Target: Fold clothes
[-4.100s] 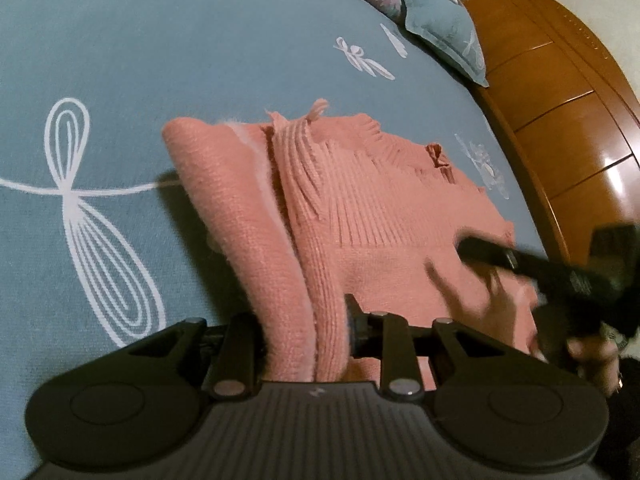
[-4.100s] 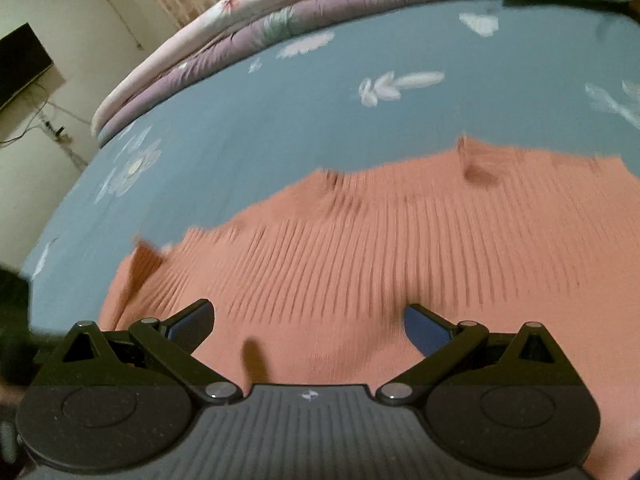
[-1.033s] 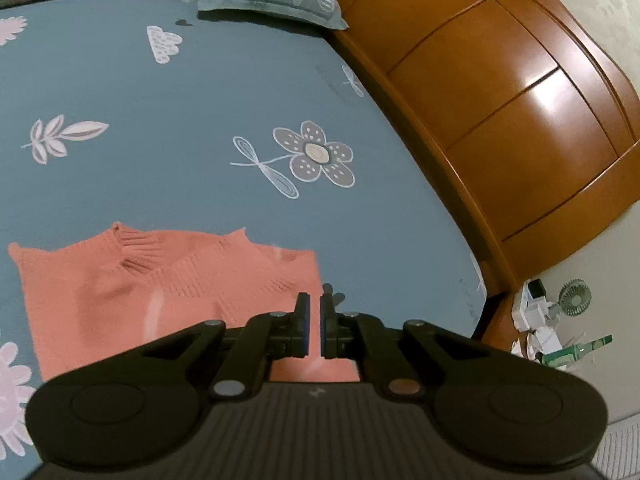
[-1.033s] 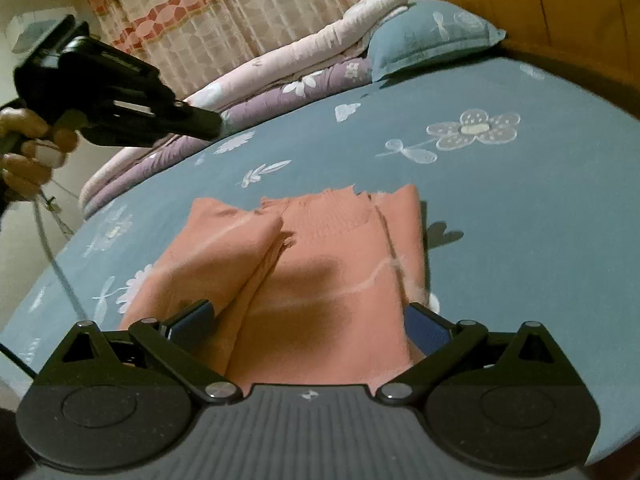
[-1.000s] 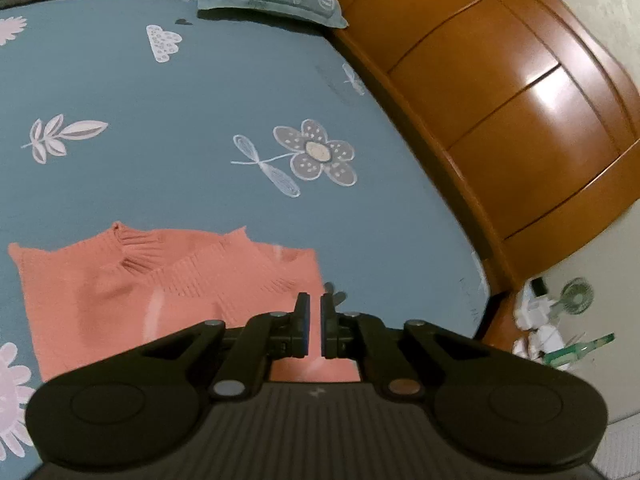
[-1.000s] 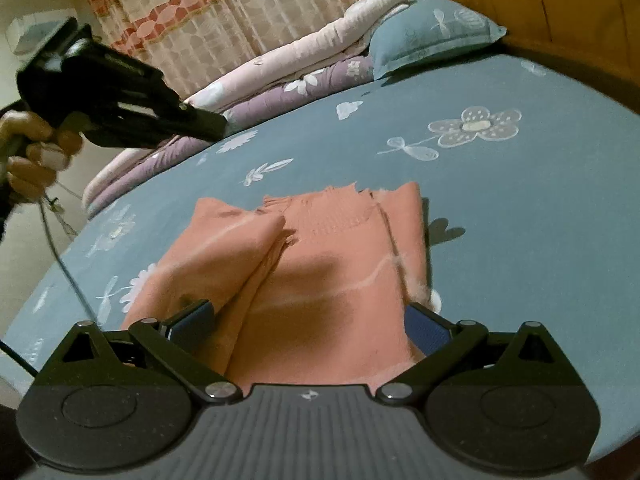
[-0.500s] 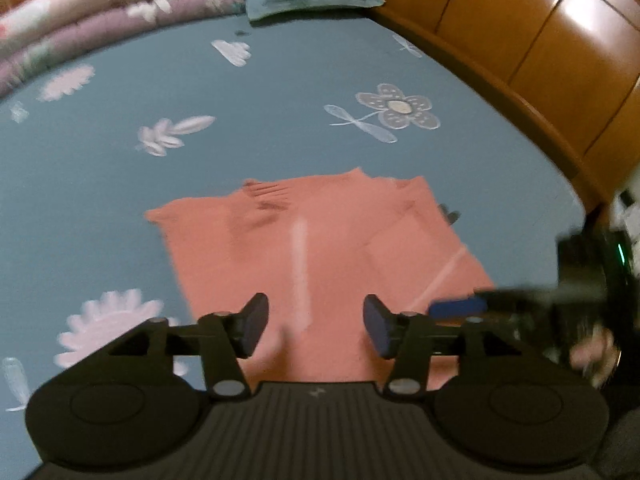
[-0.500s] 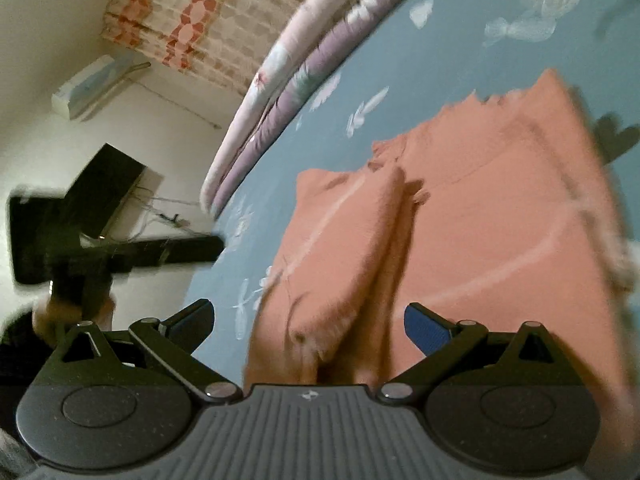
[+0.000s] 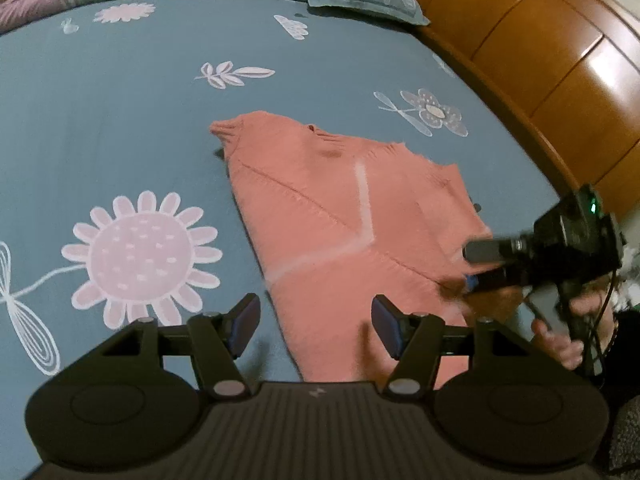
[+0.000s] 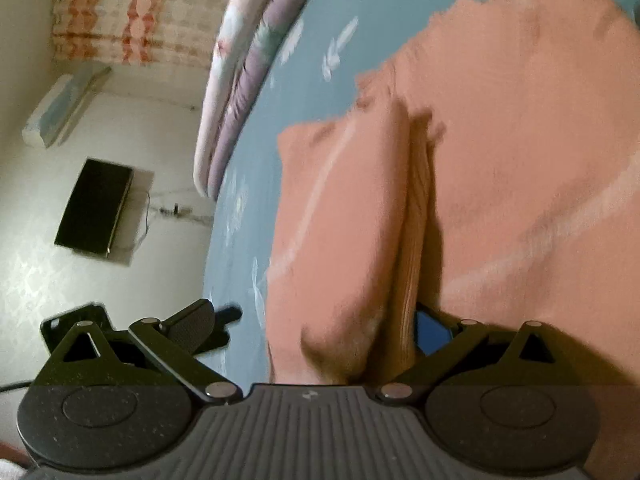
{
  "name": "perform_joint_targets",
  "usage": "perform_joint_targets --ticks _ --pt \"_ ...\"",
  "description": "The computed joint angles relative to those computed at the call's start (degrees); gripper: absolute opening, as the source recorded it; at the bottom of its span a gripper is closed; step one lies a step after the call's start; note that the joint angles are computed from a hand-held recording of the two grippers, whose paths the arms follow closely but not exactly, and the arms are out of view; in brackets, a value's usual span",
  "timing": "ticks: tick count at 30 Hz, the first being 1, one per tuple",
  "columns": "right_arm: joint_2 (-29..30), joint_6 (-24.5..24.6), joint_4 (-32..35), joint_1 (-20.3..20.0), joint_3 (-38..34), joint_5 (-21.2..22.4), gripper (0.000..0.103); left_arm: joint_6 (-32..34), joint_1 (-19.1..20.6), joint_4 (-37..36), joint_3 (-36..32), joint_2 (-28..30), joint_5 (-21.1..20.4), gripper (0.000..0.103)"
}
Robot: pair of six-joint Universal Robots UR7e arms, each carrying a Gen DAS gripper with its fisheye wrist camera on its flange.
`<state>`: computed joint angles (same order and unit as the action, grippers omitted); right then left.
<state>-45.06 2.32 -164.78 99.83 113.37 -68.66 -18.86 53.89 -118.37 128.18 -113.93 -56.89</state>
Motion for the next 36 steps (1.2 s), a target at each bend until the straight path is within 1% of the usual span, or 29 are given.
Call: perform_joint_targets --ticks 1,4,7,8,10,12,13,14,15,16,17,19,21,25,27,29,32,36 --pt "0.2 0.5 -0.7 0.2 0.2 -0.4 0.103 0.6 0.9 -0.9 0.2 -0.3 -0.8 0.062" --pt "1.8 2.0 -5.2 1.2 -1.0 0.6 0.103 2.2 2.8 -3.4 0.5 0.0 -2.4 0.062" --pt "3.2 -0.4 -4.9 2.3 -2.6 -1.0 0.103 3.5 3.9 -6.0 1.2 -0.2 -3.9 0.062" --pt "3.2 -1.2 -6.0 2.1 -1.9 -0.9 0.102 3.8 4.1 -6.8 1.7 -0.6 -4.3 0.063" --pt "3.3 -2.8 -8.2 1.6 -0.5 -0.7 0.101 4.2 4.5 -8.1 2.8 -1.7 -4.6 0.068" --pt "3.2 -4.2 -9.6 2.3 0.0 -3.2 0.094 3.6 5.2 -9.0 4.0 -2.5 -4.3 0.068" --pt "3.2 -4.5 -10.5 2.8 0.3 -4.6 0.087 2.9 5.7 -9.6 4.6 -2.8 -4.1 0.068" --pt "3.0 -4.2 -11.2 3.4 0.5 -6.5 0.077 2.1 6.3 -10.4 5.2 -3.0 -4.2 0.068" --pt "2.9 -4.0 -11.9 4.0 0.7 -8.3 0.071 1.4 6.9 -11.2 5.7 -3.1 -4.3 0.068" --pt "2.4 -4.6 -12.2 4.6 1.1 -9.8 0.058 0.8 7.5 -11.8 6.1 -3.1 -4.7 0.068" --pt "1.9 -5.2 -12.4 5.2 1.4 -11.2 0.047 0.4 7.9 -12.3 6.4 -3.1 -4.9 0.068" --pt "1.0 -6.4 -12.9 6.4 2.0 -14.1 0.036 -0.2 8.0 -12.5 6.7 -3.2 -5.1 0.068" --pt "0.0 -8.0 -13.0 7.5 2.1 -16.3 0.030 0.0 7.5 -11.8 6.7 -3.2 -4.7 0.068" --pt "-1.8 -12.4 -11.3 9.9 0.3 -19.2 0.028 0.5 5.0 -11.1 6.9 -3.3 -2.2 0.071" --pt "-2.3 -15.3 -8.7 11.2 -1.8 -21.4 0.027 0.6 4.2 -11.3 7.0 -3.4 -2.4 0.072" --pt "-3.6 -17.9 -6.5 11.5 -2.7 -23.3 0.027 0.7 3.5 -11.4 7.2 -3.4 -2.6 0.073" --pt "-4.3 -19.8 -4.9 11.8 -4.5 -26.5 0.026 0.7 2.1 -11.5 7.5 -3.3 -2.2 0.073" --pt "-6.2 -21.1 -4.5 10.8 -4.6 -30.4 0.026 0.7 0.9 -11.3 7.3 -2.4 -2.2 0.075"
